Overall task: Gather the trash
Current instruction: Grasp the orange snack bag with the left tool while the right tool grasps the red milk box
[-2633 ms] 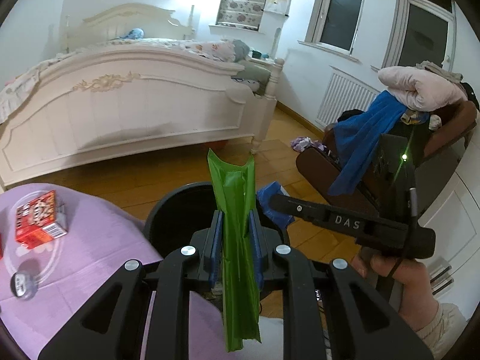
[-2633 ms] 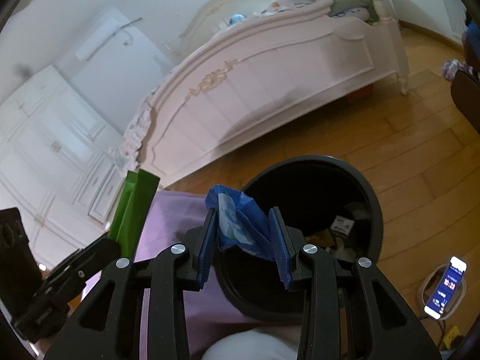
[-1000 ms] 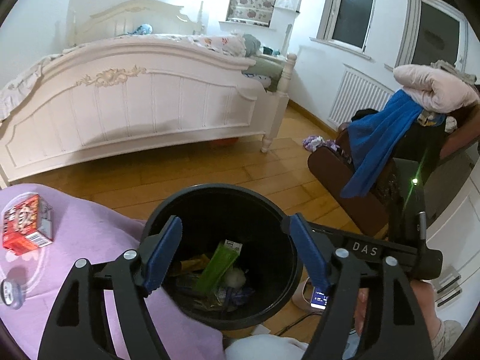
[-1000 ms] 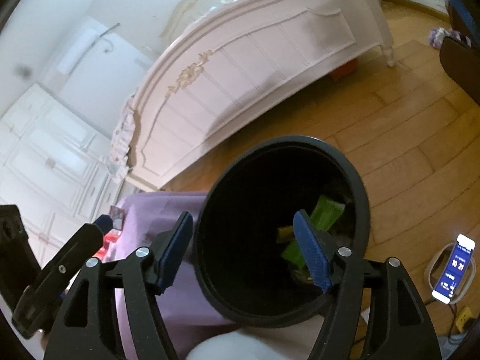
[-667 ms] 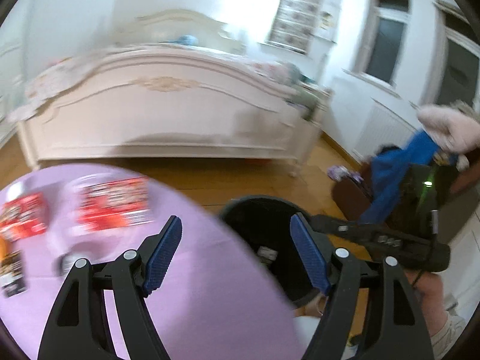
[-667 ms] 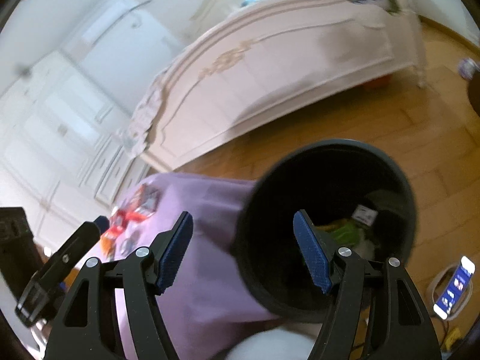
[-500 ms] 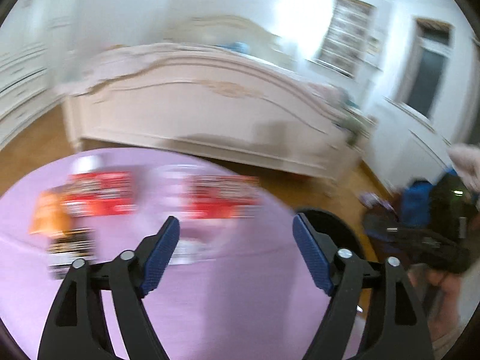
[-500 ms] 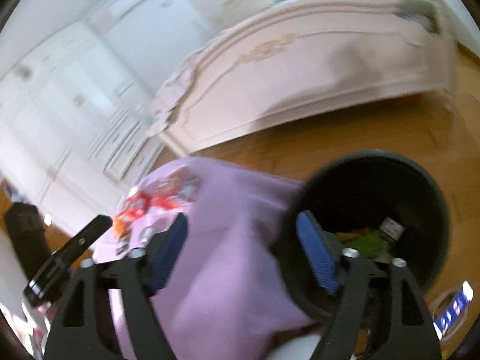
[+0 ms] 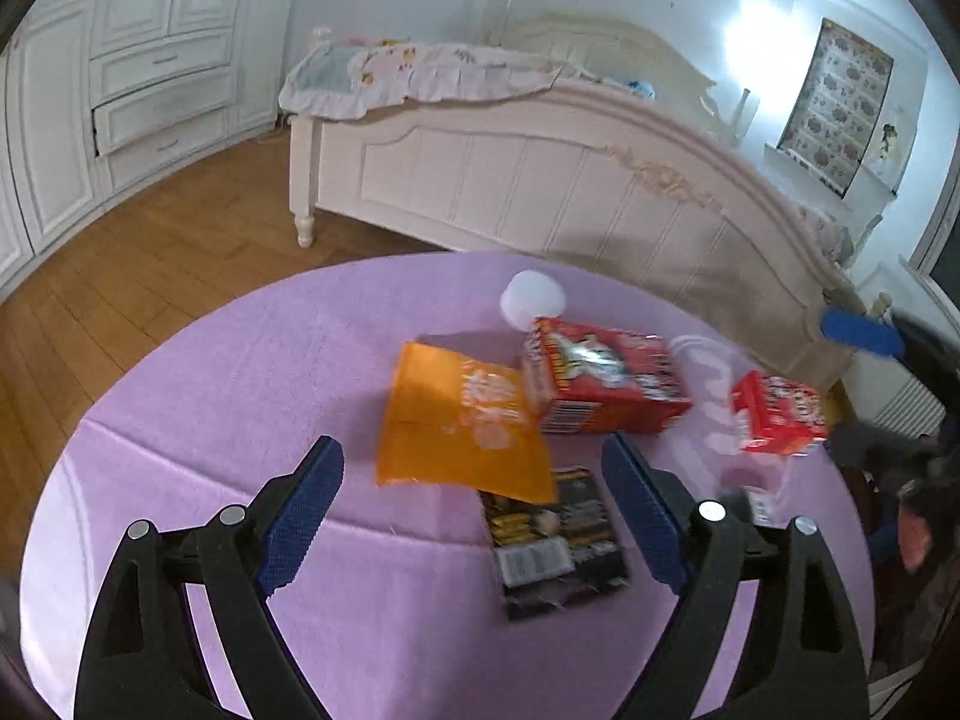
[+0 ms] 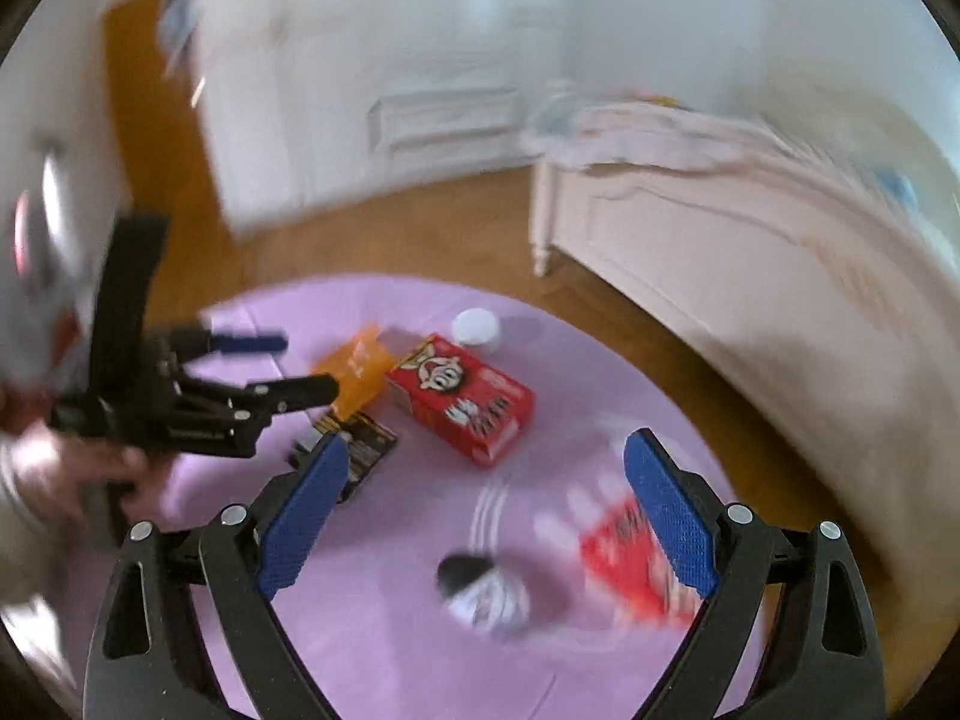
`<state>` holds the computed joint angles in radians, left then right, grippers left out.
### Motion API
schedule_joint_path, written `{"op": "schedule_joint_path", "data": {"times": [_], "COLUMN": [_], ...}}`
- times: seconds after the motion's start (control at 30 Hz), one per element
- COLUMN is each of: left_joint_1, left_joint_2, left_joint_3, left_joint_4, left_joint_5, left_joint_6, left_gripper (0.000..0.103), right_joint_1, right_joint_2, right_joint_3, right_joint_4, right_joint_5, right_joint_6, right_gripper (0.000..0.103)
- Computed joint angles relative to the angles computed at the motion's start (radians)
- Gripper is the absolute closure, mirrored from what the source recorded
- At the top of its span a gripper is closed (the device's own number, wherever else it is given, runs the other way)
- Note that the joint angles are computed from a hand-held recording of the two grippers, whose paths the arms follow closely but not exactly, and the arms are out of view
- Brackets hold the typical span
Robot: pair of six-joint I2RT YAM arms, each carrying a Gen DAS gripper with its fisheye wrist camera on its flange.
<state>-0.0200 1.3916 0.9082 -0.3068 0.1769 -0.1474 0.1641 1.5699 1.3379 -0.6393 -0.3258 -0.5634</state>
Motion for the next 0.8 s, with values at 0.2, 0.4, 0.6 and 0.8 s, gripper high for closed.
{"op": "schedule_joint_path", "data": {"times": [0.2, 0.4, 0.6, 0.8], "left_joint_1": [0.056, 0.099, 0.121, 0.126], "left_joint_2": [0.046, 0.061, 0.061, 0.068], "left_joint_3": [-0.002, -0.009, -0.010, -0.010], "left_joint_4": [0.023, 0.044, 0.042, 0.047], "left_joint_5": [0.107, 0.166, 0.218, 0.267], "left_joint_6": [-0.004, -0.016, -0.020, -0.009], "left_gripper": [0.018, 0.039, 0.050, 0.066], "right_joint_1": [0.099, 0.117, 0.133, 0.073], "right_joint_2": [0.193, 0.365, 0.421, 0.321], "right_joint_3": [0.145, 0.329, 0.352, 0.252], "right_joint_4": [-0.042, -0.144, -0.163, -0.174], "right_joint_5": [0.118, 0.115, 0.131, 0.014], "right_joint_6": [-0.142, -0.164, -0.157, -0.013], "right_gripper": [0.011, 0.014, 0.041, 0.049]}}
